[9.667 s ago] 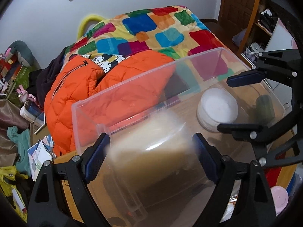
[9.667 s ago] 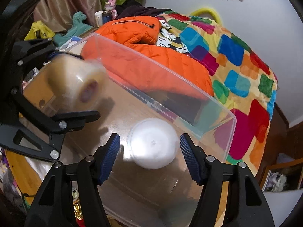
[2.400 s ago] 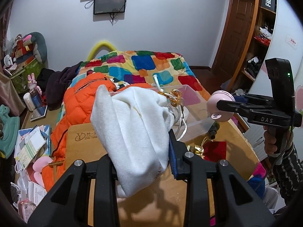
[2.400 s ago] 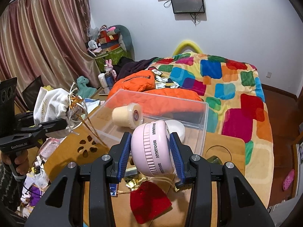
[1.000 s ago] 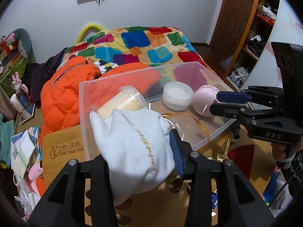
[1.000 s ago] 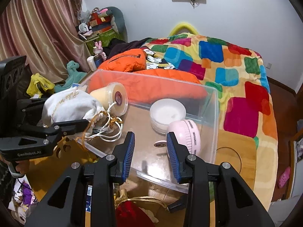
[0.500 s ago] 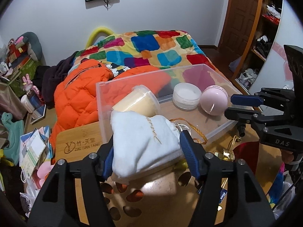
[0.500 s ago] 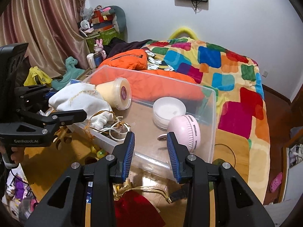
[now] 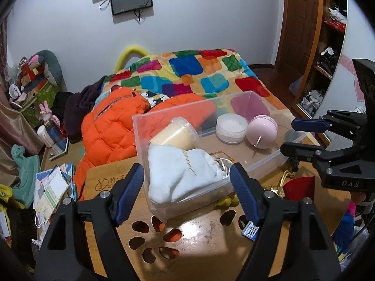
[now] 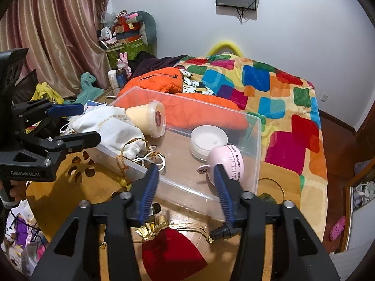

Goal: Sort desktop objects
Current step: 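Lower the bag and pink device into the box and open both tools, then grasp the blue Max card with the left tool while the right tool grasps the red pouch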

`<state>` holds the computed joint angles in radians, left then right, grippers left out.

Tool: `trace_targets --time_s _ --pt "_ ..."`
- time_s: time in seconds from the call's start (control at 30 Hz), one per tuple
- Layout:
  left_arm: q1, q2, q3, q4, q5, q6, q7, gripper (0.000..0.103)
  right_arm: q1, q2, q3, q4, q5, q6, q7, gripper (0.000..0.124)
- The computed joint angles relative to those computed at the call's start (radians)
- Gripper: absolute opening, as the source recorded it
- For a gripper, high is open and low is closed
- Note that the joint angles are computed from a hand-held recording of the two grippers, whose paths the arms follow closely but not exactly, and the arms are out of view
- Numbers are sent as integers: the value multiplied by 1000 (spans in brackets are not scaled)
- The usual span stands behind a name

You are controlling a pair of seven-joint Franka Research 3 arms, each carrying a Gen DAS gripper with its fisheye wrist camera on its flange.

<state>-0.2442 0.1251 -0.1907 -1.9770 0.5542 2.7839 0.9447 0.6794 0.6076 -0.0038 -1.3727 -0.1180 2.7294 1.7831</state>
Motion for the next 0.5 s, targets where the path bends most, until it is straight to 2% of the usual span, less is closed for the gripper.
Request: trace_targets --time_s 0.5 --pt "-6 -91 -16 -81 107 6 -120 77 45 -135 -47 -199 -91 106 107 57"
